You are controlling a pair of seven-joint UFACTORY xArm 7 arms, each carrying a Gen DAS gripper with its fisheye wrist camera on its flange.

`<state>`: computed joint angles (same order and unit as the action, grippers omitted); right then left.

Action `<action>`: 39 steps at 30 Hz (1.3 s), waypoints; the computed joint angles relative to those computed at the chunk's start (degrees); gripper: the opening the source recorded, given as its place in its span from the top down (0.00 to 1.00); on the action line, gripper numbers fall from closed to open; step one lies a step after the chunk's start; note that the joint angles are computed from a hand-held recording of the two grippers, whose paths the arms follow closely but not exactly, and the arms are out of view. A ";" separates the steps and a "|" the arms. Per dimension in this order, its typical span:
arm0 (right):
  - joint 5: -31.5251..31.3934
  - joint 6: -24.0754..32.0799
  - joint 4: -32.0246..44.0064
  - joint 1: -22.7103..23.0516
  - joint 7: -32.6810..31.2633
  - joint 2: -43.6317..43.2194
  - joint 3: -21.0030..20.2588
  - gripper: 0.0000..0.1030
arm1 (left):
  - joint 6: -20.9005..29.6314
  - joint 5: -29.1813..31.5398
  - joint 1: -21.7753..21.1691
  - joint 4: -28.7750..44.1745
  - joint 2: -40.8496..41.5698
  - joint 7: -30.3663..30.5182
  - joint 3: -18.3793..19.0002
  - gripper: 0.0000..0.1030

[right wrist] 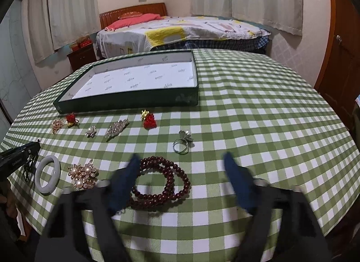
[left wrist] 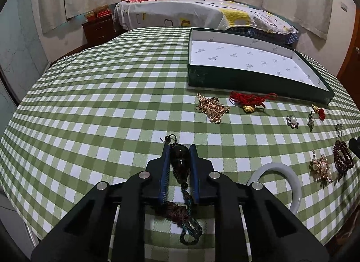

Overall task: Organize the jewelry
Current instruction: 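Close the left tool on the black pendant while the right tool approaches the red bead bracelet, then grasp the dark red bead bracelet with the right tool while the left tool lifts the pendant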

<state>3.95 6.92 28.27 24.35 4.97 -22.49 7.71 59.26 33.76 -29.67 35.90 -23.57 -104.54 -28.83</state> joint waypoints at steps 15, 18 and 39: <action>2.93 1.03 1.18 3.08 -2.27 2.01 -0.06 0.27 | 0.67 -0.16 -0.06 0.10 -1.04 -0.49 -0.69 0.83; 2.14 2.08 1.67 2.56 -2.03 2.72 0.65 0.27 | 0.75 -0.12 -0.11 0.31 -0.94 -0.47 -0.78 0.83; 2.90 0.71 -1.41 4.44 -4.72 0.50 -1.71 0.74 | 1.24 -0.27 -0.46 0.81 -0.42 -0.77 -0.67 0.83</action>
